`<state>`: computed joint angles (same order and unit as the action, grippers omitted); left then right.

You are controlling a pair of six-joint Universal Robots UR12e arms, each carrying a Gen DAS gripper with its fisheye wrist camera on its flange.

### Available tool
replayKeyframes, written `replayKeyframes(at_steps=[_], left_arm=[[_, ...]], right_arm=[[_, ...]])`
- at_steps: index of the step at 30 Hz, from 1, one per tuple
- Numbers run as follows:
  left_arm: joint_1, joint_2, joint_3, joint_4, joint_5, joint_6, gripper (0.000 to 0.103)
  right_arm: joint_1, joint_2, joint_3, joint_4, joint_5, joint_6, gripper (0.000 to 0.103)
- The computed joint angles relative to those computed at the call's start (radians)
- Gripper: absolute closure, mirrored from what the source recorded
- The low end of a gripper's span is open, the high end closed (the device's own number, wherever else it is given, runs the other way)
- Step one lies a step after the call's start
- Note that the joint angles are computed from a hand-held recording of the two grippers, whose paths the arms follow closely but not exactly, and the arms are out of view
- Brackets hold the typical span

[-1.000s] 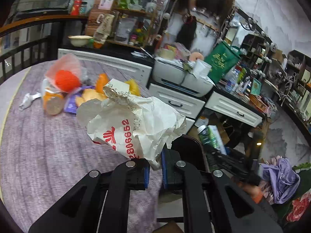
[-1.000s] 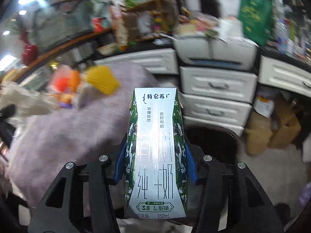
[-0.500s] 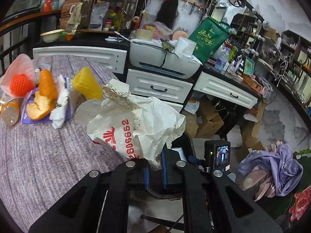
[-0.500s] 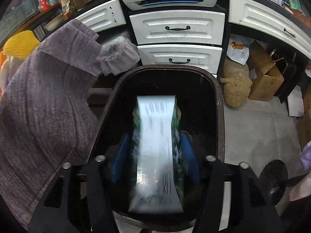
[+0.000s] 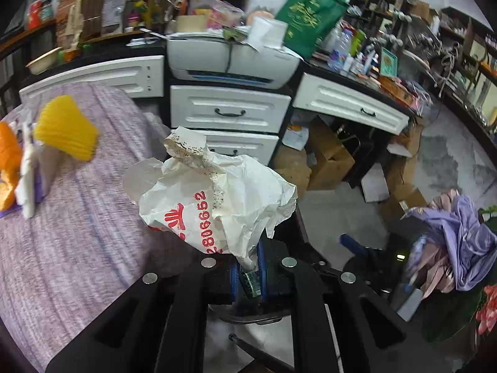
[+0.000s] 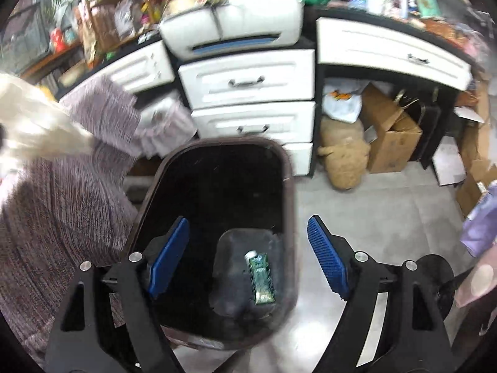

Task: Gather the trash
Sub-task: 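Open the right tool to drop the milk carton into the bin, then open the left tool to drop the white paper bag into the bin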

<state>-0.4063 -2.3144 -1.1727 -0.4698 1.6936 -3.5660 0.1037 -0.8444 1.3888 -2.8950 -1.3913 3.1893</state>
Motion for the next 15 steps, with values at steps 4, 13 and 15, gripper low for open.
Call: replayKeyframes(at_steps=[4, 13, 15], left_arm=[[-0.005, -0.040, 0.063, -0.064, -0.032, 0.017, 0.093], [-0.010, -0.132, 0.198, -0.235, -0.087, 0.052, 0.093], [-0.014, -0.151, 0.230, -0.279, -0.085, 0.064, 0.093]], right_arm=[[-0.018, -0.038, 0.067, -0.109, -0.068, 0.050, 0.020], [-0.054, -0.084, 0.146, -0.239, -0.160, 0.190, 0.019], [-0.058, -0.090, 0.155, -0.250, -0.164, 0.205, 0.018]])
